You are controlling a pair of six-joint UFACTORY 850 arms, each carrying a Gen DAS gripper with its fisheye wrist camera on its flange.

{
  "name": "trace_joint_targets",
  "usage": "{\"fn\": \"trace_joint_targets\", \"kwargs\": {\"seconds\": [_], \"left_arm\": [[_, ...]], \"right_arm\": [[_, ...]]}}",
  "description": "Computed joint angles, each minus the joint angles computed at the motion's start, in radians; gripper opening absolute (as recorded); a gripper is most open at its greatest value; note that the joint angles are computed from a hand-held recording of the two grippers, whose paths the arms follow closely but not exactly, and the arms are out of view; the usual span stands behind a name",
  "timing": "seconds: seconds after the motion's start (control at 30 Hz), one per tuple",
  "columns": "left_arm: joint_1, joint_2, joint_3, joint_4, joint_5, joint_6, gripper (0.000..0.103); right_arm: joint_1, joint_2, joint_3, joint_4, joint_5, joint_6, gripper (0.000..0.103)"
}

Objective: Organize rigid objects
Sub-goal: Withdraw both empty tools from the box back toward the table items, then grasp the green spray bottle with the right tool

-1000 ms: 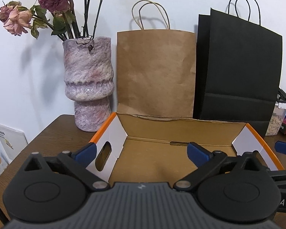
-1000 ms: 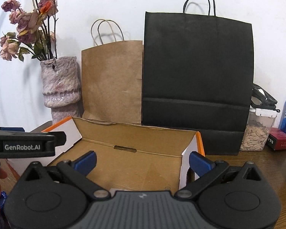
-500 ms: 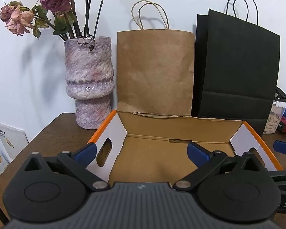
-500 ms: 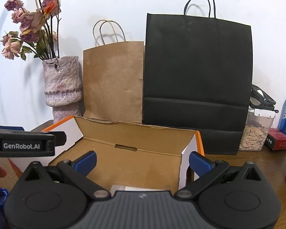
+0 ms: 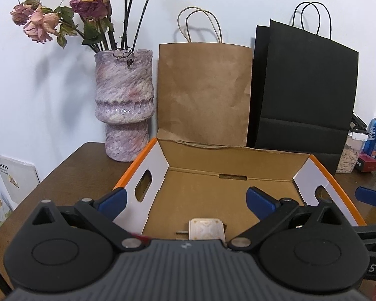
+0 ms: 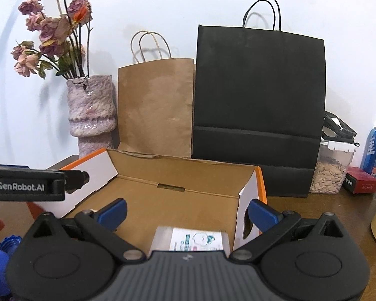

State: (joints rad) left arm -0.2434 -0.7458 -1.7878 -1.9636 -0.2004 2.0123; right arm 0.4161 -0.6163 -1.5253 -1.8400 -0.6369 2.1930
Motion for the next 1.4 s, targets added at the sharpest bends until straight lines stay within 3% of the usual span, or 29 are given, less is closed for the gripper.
{"fn": "trace_joint_targets", "kwargs": {"seconds": [0.7, 1.4], "left_arm": [[0.037, 0.177, 0.293, -0.331, -0.056, 0.373, 0.103], [0.090, 0.331, 0.548, -0.424, -0.131, 0.542, 0.103]], "right_arm": [[0.103, 0.097, 0.162, 0.006, -0.068, 0.057, 0.103], [0.218, 0.163, 0.272, 0.099, -0.155, 0.009, 0.103]]}}
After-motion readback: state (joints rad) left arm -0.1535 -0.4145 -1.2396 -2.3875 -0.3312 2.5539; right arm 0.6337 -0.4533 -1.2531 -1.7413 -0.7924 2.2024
